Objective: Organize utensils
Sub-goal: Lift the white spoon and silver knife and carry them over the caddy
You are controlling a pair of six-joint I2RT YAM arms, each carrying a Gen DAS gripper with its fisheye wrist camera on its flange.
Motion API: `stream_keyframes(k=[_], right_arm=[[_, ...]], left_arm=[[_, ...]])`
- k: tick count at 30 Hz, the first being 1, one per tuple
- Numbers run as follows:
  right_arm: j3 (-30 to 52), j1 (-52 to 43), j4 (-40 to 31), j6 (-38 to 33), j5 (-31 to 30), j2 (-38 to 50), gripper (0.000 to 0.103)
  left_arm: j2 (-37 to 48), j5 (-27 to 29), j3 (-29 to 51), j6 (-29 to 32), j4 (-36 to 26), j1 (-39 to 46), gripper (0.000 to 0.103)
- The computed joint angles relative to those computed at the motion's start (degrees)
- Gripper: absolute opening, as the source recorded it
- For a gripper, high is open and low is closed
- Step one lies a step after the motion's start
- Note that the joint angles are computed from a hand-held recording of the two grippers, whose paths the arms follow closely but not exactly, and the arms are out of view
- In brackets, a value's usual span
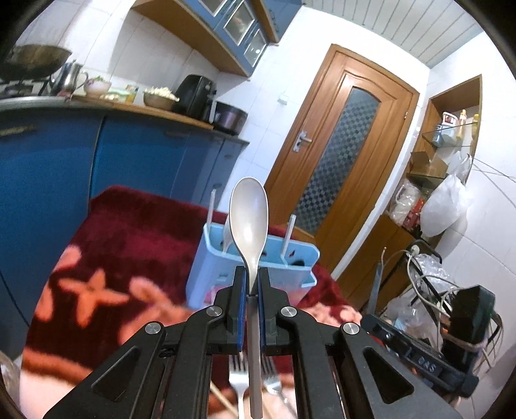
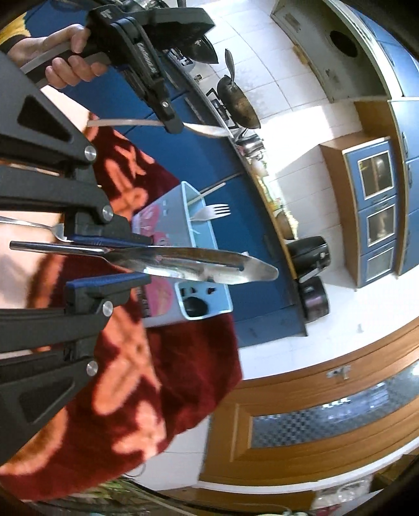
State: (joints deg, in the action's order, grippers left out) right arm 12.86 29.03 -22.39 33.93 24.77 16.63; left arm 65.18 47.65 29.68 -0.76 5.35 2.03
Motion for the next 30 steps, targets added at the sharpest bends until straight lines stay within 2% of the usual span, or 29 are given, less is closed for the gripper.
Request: stream_keyframes(k=[5,12,16,22,30], right_arm=[[-0.5,-1.8,3.3,-2.5,-0.3,0.6,0.018],[-1.5,-8.8,7.6,-5.6,-6.1,1.7,0.018],[-2.6,-10.1,9.8,-6.4,-7.0,2.1,0.018],[-3.5,-12.4,12.6,-7.5,-9.0,3.8,0.018],[-3.6,-16.8,15.0,-9.6,-12.2,5.6,0.018]], left_arm=[[1.6,-5.2,0.8,-4.2,7.6,-4.8,0.006],[5.3,-11.6,1.7,-8.0,17.5,-8.9,0.006],[8.4,-14.6,3.3,-10.7,22.7,-10.9,0.006],[13.1,-19.8,5.5,-12.2,29.6,-13.3,0.006],[22.5,-31.2,7.5,-11.4,39.7,-17.9,0.006]])
